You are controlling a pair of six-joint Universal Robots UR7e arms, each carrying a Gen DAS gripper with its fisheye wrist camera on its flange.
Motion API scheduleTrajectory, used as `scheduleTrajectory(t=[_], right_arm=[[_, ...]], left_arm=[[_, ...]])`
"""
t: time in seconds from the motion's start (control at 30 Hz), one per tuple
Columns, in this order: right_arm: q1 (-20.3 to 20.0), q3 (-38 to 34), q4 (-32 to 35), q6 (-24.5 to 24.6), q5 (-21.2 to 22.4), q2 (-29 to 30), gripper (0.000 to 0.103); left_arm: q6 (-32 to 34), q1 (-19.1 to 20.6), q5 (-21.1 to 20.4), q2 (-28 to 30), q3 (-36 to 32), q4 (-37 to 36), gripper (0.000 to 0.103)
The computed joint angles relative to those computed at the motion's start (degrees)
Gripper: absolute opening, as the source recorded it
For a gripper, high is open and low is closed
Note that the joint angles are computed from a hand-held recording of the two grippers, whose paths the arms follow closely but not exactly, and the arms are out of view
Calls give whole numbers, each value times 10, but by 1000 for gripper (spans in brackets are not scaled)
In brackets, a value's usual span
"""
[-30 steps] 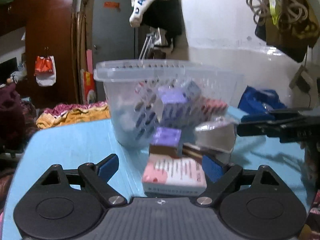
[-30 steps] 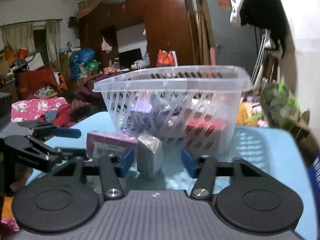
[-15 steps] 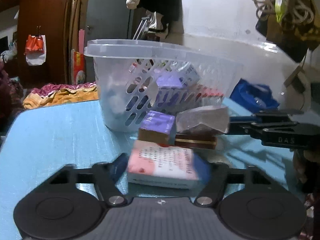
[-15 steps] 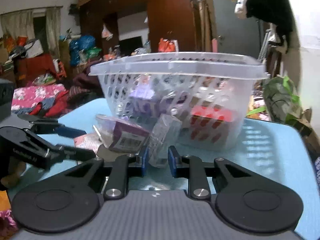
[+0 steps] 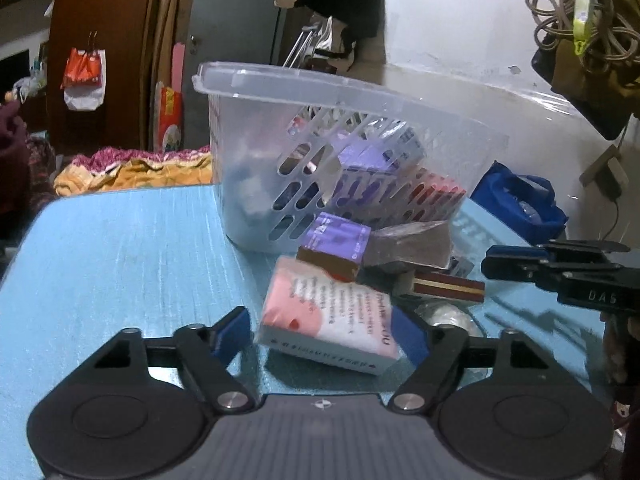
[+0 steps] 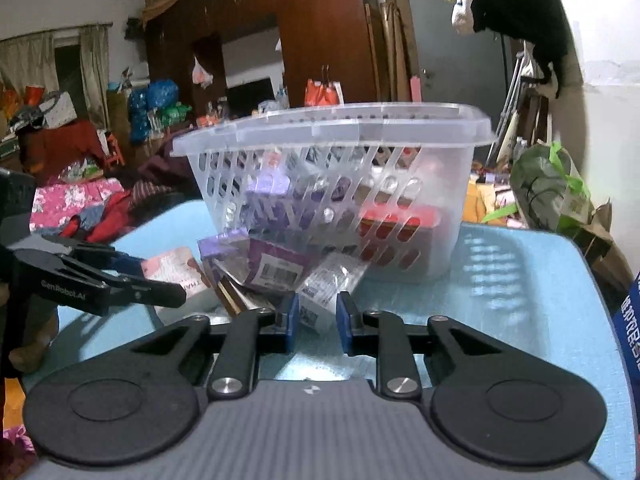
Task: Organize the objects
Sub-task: 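Grasp the pink THANK YOU box with the left tool while the right tool grasps a silver box, then carry both boxes over the basket and open both tools to drop them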
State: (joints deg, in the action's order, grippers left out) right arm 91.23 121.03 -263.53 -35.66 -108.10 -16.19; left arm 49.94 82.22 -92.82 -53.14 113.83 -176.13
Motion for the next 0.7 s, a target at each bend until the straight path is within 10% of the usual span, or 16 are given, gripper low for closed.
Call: scheduleTrajectory(t=[0.4, 0.7], right_arm=[[3, -40, 88, 15, -25, -17, 56], [9, -30, 40, 2, -41, -5, 47]], left_arm=[[40, -18, 41, 5, 24, -36, 90], [32, -2, -7, -3, 31, -65, 75]])
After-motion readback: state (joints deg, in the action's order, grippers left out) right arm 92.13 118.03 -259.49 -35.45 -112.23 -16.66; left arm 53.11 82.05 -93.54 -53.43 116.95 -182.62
